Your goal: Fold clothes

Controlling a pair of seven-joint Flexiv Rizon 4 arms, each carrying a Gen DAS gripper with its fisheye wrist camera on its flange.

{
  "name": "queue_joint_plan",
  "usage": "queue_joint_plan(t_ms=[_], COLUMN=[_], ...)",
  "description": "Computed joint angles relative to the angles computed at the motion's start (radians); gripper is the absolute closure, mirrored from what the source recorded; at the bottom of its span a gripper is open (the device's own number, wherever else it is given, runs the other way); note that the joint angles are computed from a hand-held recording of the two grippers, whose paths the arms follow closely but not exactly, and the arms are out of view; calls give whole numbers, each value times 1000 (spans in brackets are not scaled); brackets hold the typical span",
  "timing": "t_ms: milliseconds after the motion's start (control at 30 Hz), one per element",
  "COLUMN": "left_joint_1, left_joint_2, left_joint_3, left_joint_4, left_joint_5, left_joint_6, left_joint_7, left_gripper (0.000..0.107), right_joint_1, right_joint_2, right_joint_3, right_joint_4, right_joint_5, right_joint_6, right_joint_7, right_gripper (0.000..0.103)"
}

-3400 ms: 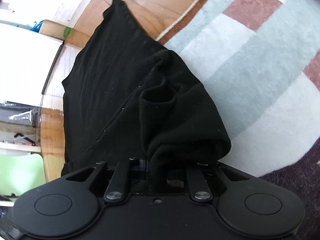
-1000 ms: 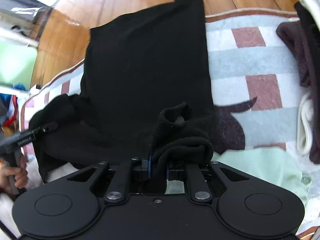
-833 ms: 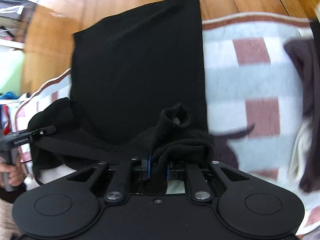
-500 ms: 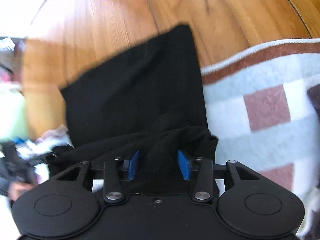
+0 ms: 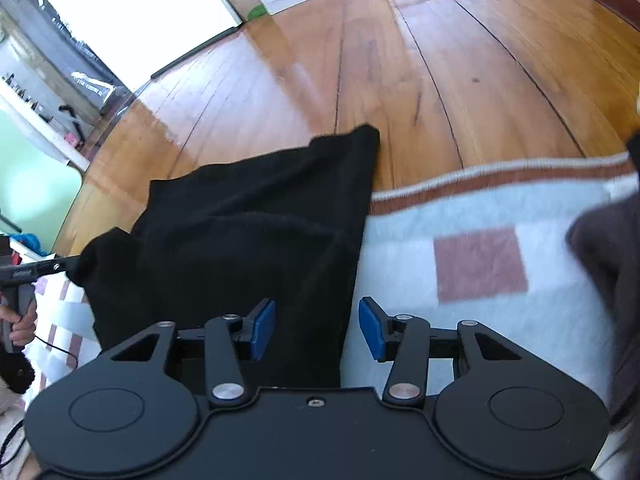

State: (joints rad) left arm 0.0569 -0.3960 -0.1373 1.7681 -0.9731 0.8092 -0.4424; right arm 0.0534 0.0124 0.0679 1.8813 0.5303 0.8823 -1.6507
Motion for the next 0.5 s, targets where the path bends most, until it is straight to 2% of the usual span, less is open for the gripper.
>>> queue_joint_plan(t_ms=[100, 200, 333, 367, 433, 467, 500], left_joint_1=[4, 13, 20, 14, -1, -9, -8], left_joint_2=[-14, -16, 8, 18, 37, 50, 55], left_joint_3=[6, 4, 3, -3, -18, -38, -46], left_joint_4=[-15, -22, 7, 24, 54, 73, 75], left_joint_5=[38, 29, -5, -46, -146, -266, -361], left_joint_6=[-48, -63, -51, -7, 86, 158, 165], left_joint_7=[-26, -37, 18, 53, 135, 203, 233], left_gripper=[28, 28, 28, 28, 28, 28, 28], right_joint_1=[2, 5, 21, 27, 38, 44, 50], right_joint_2=[-20, -52, -97, -115, -134, -140, -145], right_joint_3=[3, 12, 35, 42, 56, 62, 67], right_joint_4=[11, 4, -6, -15, -13, -6, 1], right_joint_5=[65, 96, 22, 0, -51, -79, -110], right_joint_6=[42, 75, 136, 155, 216, 254, 293], right_joint_7=[18, 21, 18, -3, -18, -17, -14], right_gripper=[51, 51, 51, 52, 84, 89, 94])
